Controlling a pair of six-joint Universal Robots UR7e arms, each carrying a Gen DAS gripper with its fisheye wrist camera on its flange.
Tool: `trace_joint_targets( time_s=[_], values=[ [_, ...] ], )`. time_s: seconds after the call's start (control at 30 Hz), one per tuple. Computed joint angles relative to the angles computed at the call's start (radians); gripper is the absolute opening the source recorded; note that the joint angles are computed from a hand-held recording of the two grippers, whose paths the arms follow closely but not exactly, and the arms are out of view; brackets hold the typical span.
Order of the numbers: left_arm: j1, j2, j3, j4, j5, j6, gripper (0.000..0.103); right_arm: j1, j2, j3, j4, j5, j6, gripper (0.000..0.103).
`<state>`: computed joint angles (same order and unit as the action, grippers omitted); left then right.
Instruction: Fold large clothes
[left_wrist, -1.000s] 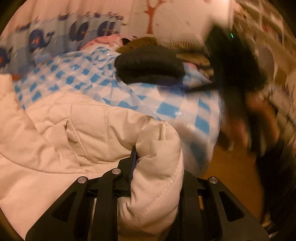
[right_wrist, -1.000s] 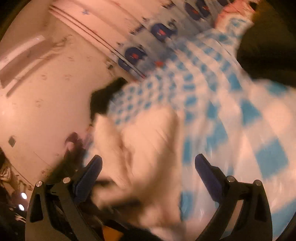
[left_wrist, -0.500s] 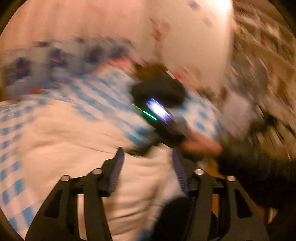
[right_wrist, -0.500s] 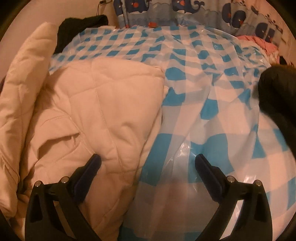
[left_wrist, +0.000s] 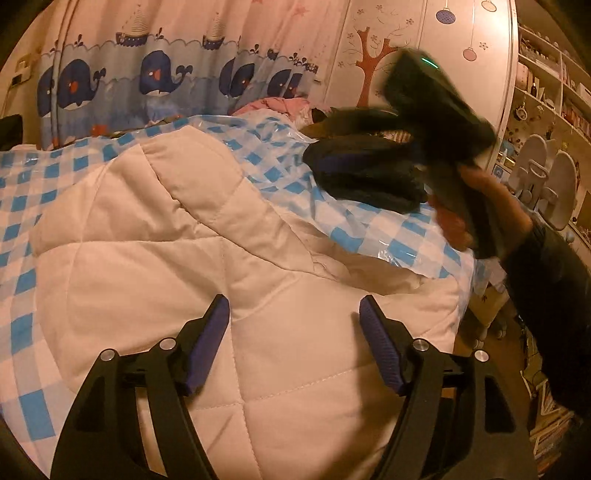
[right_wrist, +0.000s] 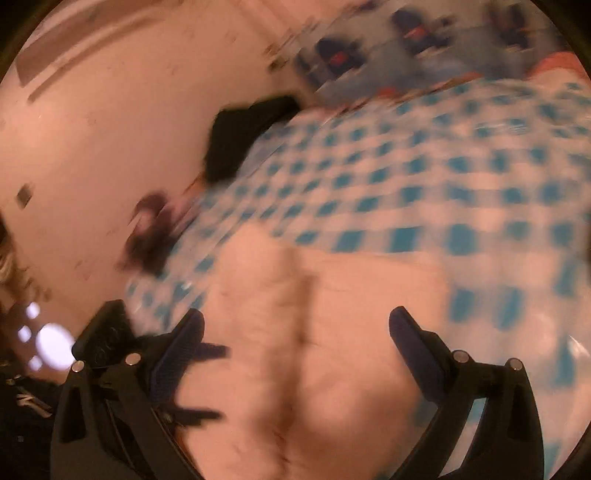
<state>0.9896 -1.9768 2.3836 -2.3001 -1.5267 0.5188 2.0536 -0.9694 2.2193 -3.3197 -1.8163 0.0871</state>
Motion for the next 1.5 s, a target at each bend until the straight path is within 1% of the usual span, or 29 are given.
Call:
trace_joint_targets(
  time_s=[0.03,0.13,0.2,0.23,0.27,0.37,0.43,0.5,0.6,0.7,0.77,0.8,0.83,0.9,0.93,0.97,1.0,1.03,1.07,1.13,1.17,1.2,1.23,1.27,1.3,1.33,1.4,1.43,1.5],
  values=[
    [-0.007,0.003,-0.002,-0.004,0.004,-0.003,0.068,-0.021,0.049,-0.068,0.094,0.03,-0.003,0.096],
    [-0.019,-0.015,0.002,0.008,0.01,-0.007,0.068,-0.042,0.15,-0.177,0.209,0.085,-0.006,0.096],
    [-0.013,-0.016,-0.015,0.029,0.006,0.0,0.068,-0.038,0.188,-0.194,0.165,0.143,-0.053,0.066],
    [-0.009,-0.019,-0.023,0.037,0.003,0.0,0.069,-0.029,0.195,-0.19,0.133,0.146,-0.054,0.049],
    [0.0,-0.027,-0.037,0.057,-0.011,-0.002,0.069,-0.024,0.194,-0.179,0.096,0.167,-0.06,0.036],
    [0.05,-0.042,-0.089,0.116,-0.094,-0.017,0.069,0.009,0.178,-0.159,0.065,0.146,-0.041,0.027],
    [0.08,-0.055,-0.121,0.118,-0.165,-0.052,0.069,0.031,0.152,-0.143,0.047,0.146,-0.032,0.025],
    [0.078,-0.064,-0.137,0.079,-0.214,-0.086,0.069,0.064,0.106,-0.133,0.065,0.156,-0.032,0.025],
    [0.044,-0.061,-0.137,0.005,-0.272,-0.122,0.074,0.108,0.034,-0.122,0.144,0.115,-0.035,0.025],
    [-0.004,-0.024,-0.113,-0.041,-0.285,-0.127,0.077,0.091,-0.03,-0.062,0.159,0.069,-0.002,0.025],
    [-0.026,0.021,-0.091,-0.049,-0.264,-0.125,0.078,0.039,-0.067,0.017,0.102,0.059,0.023,0.025],
    [-0.037,0.06,-0.079,-0.032,-0.232,-0.126,0.078,-0.002,-0.077,0.067,0.045,0.074,0.038,0.025],
    [-0.035,0.105,-0.077,-0.014,-0.208,-0.132,0.078,-0.055,-0.072,0.118,-0.026,0.111,0.048,0.025],
    [-0.028,0.188,-0.064,-0.005,-0.149,-0.148,0.078,-0.19,0.012,0.214,-0.214,0.208,0.055,0.026],
    [-0.035,0.213,-0.033,-0.038,-0.093,-0.129,0.078,-0.239,0.056,0.24,-0.306,0.266,0.053,0.026],
    [-0.042,0.212,-0.016,-0.057,-0.072,-0.122,0.078,-0.285,0.098,0.261,-0.394,0.329,0.051,0.026],
    [-0.058,0.204,-0.01,-0.055,-0.051,-0.131,0.078,-0.296,0.118,0.265,-0.439,0.35,0.048,0.026],
    [-0.066,0.194,-0.016,-0.042,-0.046,-0.149,0.078,-0.276,0.115,0.256,-0.442,0.331,0.053,0.027],
    [-0.072,0.173,-0.024,-0.04,-0.056,-0.185,0.078,-0.247,0.097,0.242,-0.413,0.296,0.051,0.029],
    [-0.089,0.135,-0.026,-0.062,-0.079,-0.187,0.078,-0.206,0.063,0.203,-0.329,0.242,0.03,0.029],
    [-0.112,0.119,-0.011,-0.086,-0.05,-0.175,0.08,-0.209,0.058,0.184,-0.291,0.234,0.026,0.032],
    [-0.108,0.143,-0.008,-0.099,-0.032,-0.162,0.084,-0.235,0.066,0.172,-0.272,0.264,0.022,0.034],
    [-0.08,0.192,-0.025,-0.08,-0.032,-0.175,0.084,-0.259,0.079,0.165,-0.268,0.298,0.017,0.037],
    [-0.042,0.251,-0.044,-0.078,-0.022,-0.194,0.084,-0.283,0.099,0.156,-0.261,0.316,0.016,0.037],
    [-0.015,0.278,-0.038,-0.117,-0.029,-0.174,0.084,-0.289,0.112,0.148,-0.258,0.305,0.023,0.037],
    [-0.017,0.276,-0.021,-0.146,-0.02,-0.152,0.084,-0.282,0.107,0.146,-0.246,0.294,0.029,0.037],
    [-0.029,0.263,-0.01,-0.151,-0.015,-0.144,0.084,-0.221,0.074,0.129,-0.181,0.191,0.053,0.039],
    [-0.028,0.25,-0.004,-0.146,-0.018,-0.139,0.084,-0.193,0.06,0.127,-0.162,0.141,0.066,0.043],
    [-0.021,0.247,-0.004,-0.146,-0.031,-0.132,0.085,-0.119,0.031,0.121,-0.113,-0.007,0.096,0.049]
  ],
)
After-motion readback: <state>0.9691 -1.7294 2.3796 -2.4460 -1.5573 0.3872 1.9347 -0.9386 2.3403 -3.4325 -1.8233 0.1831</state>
